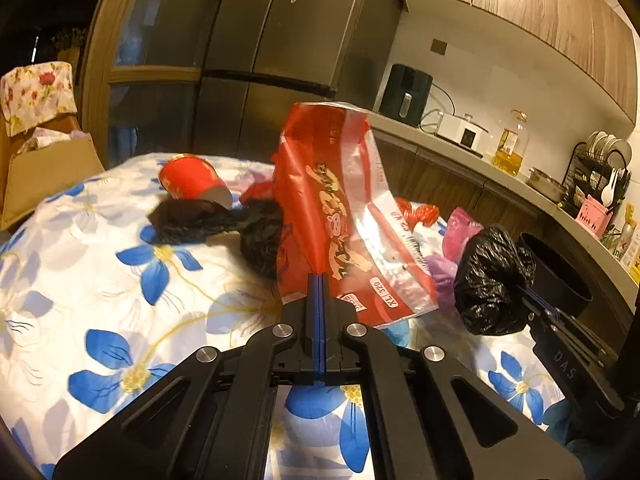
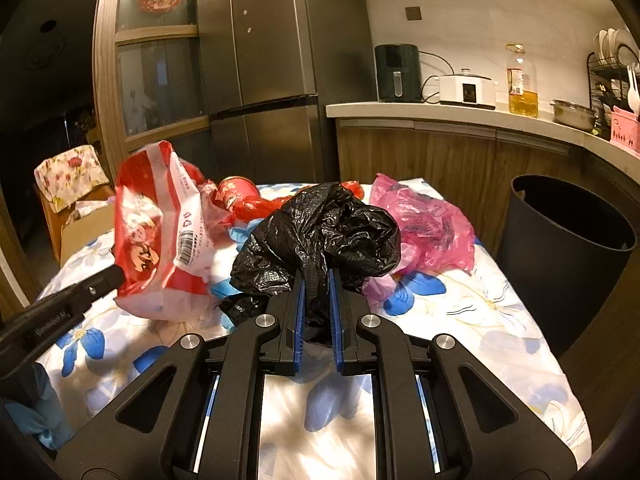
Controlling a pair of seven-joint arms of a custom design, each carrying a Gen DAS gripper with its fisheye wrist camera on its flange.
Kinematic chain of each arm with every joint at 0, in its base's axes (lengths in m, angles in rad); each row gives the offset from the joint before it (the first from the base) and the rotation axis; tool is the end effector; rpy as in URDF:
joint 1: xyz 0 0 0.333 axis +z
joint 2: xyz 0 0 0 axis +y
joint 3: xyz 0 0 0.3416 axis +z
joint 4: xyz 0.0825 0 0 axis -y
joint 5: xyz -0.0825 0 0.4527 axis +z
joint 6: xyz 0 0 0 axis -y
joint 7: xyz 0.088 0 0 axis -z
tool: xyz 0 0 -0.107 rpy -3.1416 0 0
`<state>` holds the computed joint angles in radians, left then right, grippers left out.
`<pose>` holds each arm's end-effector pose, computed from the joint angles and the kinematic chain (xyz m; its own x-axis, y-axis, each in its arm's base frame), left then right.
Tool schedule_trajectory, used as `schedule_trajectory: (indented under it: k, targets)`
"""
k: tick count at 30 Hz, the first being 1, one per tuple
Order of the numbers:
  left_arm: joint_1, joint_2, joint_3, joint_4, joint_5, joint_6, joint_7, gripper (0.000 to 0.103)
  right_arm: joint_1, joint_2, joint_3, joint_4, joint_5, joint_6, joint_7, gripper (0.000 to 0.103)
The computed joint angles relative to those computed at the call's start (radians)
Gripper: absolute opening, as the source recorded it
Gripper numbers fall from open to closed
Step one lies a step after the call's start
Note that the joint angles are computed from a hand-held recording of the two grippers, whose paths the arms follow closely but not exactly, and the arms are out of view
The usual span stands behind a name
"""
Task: Collect trash
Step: 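Carry both bags over the black bin and open both tools to drop them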
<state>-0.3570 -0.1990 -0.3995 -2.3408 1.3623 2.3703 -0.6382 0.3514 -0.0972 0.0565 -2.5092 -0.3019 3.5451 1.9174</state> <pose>0.4093 -0.3751 0.4244 0.3125 -0.9190 0.2404 -0.3835 -0.3536 -0.8532 0.4832 0.2490 0.4289 0.4619 -0.8805 -0.1064 -0.4331 -0.1192 -0.8934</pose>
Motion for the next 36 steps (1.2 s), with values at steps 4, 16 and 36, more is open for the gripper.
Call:
schedule_trajectory:
  k: [4,16,36]
  targets:
    - [-0.010,-0.027,-0.012,-0.002,0.001,-0.033,0.010,0.000,-0.001,-0.034,-0.014,-0.027,-0.015,0.015,0.012,0.011]
    - [-0.028,0.003,-0.033,0.081,0.046,-0.075,0.063,0.000,-0.015,-0.124,-0.060,-0.091,-0.032,0.043,0.021,0.010]
    - [-0.169,0.440,0.104,0.627,0.313,0.087,0.210,0.000,-0.219,-0.063,-0.029,0.020,0.348,0.078,-0.289,0.010]
